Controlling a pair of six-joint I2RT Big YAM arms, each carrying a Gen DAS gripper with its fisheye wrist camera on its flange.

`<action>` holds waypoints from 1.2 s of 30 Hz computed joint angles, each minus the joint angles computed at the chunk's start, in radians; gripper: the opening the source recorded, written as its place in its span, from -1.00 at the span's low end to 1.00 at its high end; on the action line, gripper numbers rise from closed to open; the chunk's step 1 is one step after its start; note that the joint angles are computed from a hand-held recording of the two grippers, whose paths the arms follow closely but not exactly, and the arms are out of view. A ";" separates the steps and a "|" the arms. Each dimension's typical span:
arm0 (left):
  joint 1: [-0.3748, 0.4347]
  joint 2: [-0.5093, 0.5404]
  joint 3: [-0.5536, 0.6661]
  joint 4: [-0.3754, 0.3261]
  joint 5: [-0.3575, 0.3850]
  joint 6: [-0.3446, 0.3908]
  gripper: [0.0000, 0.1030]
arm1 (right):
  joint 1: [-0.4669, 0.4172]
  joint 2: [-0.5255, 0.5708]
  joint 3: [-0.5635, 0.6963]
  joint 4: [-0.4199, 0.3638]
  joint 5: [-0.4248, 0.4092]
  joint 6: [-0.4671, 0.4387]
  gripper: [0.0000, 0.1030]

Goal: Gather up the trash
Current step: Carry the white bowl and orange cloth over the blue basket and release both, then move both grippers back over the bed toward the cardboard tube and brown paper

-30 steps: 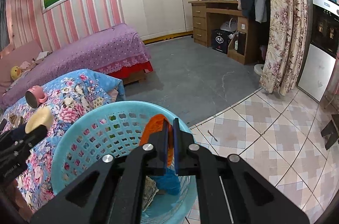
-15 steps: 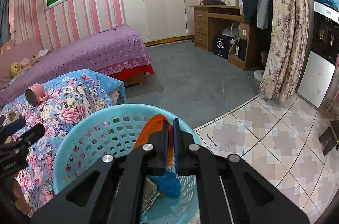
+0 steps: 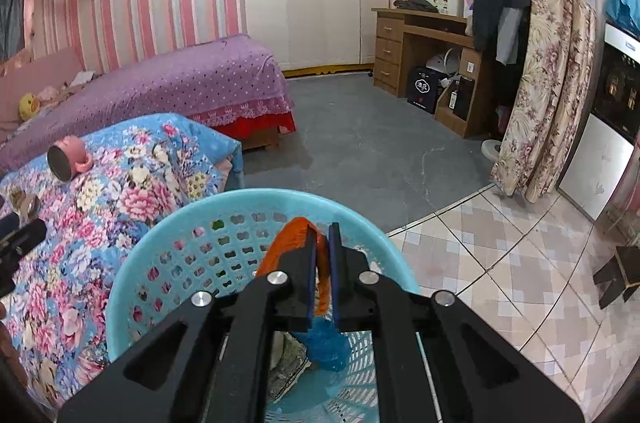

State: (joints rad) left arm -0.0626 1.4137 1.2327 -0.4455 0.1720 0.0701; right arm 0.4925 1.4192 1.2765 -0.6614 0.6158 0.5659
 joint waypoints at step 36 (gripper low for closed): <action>0.305 0.059 0.082 0.037 0.072 0.059 0.89 | 0.134 0.273 0.346 -0.100 0.114 0.035 0.91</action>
State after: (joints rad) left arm 0.2428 1.4728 1.3147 -0.4085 0.2443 0.1289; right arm 0.6264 1.6927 1.6220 -0.7617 0.7299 0.6012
